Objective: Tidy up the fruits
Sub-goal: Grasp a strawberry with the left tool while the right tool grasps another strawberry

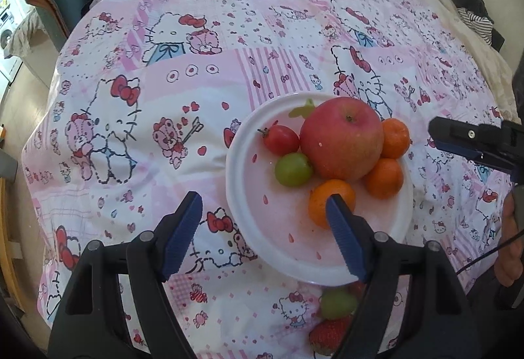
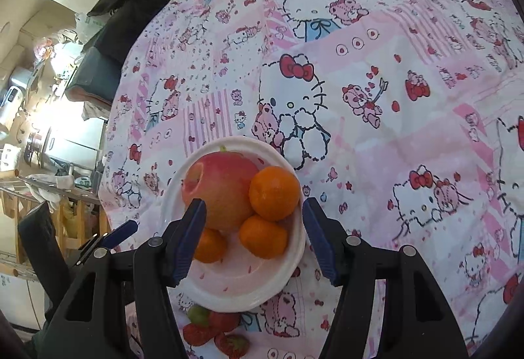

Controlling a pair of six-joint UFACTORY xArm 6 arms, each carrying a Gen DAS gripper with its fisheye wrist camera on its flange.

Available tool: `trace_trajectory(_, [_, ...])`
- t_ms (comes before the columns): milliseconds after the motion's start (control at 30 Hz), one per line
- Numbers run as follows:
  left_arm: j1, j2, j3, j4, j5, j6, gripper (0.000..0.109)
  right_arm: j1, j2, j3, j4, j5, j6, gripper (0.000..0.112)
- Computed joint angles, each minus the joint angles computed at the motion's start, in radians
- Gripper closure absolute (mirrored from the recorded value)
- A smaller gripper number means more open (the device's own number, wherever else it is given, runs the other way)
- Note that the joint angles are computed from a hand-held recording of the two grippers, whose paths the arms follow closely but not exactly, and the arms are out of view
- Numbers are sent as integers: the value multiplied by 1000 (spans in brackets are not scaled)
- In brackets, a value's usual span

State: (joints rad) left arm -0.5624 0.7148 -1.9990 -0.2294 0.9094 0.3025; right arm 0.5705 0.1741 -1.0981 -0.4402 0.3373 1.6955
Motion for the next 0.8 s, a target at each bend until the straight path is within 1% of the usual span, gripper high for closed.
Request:
trace_trajectory(133, [11,-58,70,-22,-30,14,34,24,-27,-1,-30,35,24,48])
trace_trajectory(300, [22,-125,150,-12,-31,26,33,64,-53,8,-65,49,72,48])
trace_trajectory(400, [37,-161,192,-36,33,30,34,89,-66,21,-73,45,108,48])
trace_trajectory(467, [46,-192,235,-78,85,65,34,108,-69,27,-67,43,118,48])
trace_trajectory(600, [27,-252,327,-58,118,130,36,142,-81,37,-114,38,177,48])
trace_trajectory(733, [3,-253,345,-35,189,176,36,161,-91,67,-149,8,262,48])
trace_trajectory(800, [-12,-250,359,-19,207,175,41,163,-94,81,-159,1,297,46])
